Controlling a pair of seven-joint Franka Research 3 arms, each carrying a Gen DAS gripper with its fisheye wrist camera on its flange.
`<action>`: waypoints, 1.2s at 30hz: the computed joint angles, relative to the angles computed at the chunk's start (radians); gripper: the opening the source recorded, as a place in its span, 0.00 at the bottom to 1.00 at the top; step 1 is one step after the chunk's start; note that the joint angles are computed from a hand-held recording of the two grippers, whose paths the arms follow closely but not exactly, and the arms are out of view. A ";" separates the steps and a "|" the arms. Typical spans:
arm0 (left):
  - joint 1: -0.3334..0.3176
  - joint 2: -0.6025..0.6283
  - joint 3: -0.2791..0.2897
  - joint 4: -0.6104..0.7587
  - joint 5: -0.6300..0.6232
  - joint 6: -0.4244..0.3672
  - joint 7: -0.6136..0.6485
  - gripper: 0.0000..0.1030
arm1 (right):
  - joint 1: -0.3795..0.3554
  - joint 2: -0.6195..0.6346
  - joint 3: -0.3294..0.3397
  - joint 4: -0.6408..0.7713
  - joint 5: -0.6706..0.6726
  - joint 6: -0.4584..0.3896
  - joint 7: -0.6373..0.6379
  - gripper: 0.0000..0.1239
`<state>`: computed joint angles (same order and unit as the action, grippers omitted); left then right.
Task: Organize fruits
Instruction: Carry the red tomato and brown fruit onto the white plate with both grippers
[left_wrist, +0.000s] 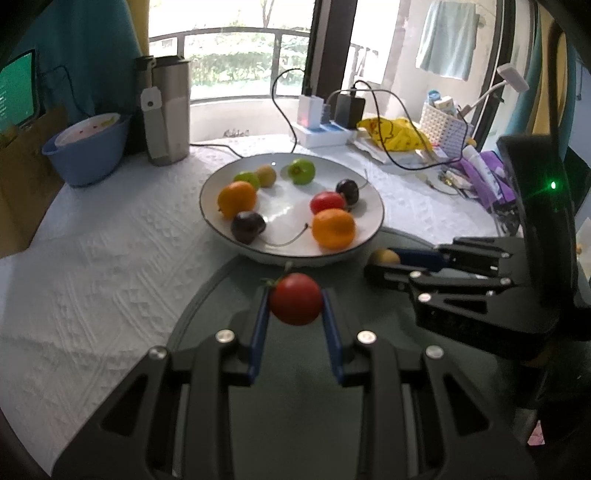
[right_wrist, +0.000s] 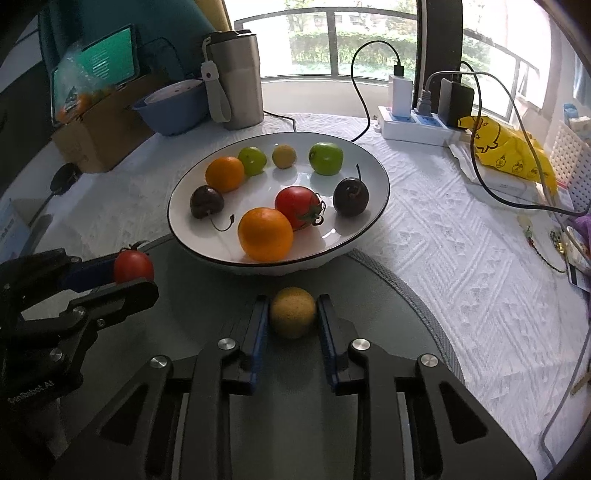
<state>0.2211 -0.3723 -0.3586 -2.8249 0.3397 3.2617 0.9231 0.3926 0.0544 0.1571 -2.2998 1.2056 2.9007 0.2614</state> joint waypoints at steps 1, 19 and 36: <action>0.000 -0.005 -0.001 -0.002 0.000 0.001 -0.001 0.29 | 0.000 -0.007 0.001 -0.006 0.009 0.002 -0.009 0.22; -0.058 -0.188 0.007 -0.067 0.005 -0.011 -0.019 0.29 | 0.064 -0.195 -0.041 -0.115 0.170 0.038 -0.144 0.22; -0.058 -0.241 0.030 -0.023 0.057 -0.059 -0.019 0.29 | 0.097 -0.292 -0.082 -0.115 0.193 0.036 -0.184 0.22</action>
<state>0.1633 -0.6133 -0.3290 -2.8484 0.3964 3.2031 0.9041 0.4898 -0.2376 0.0750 -2.4144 1.3981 2.9371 0.0772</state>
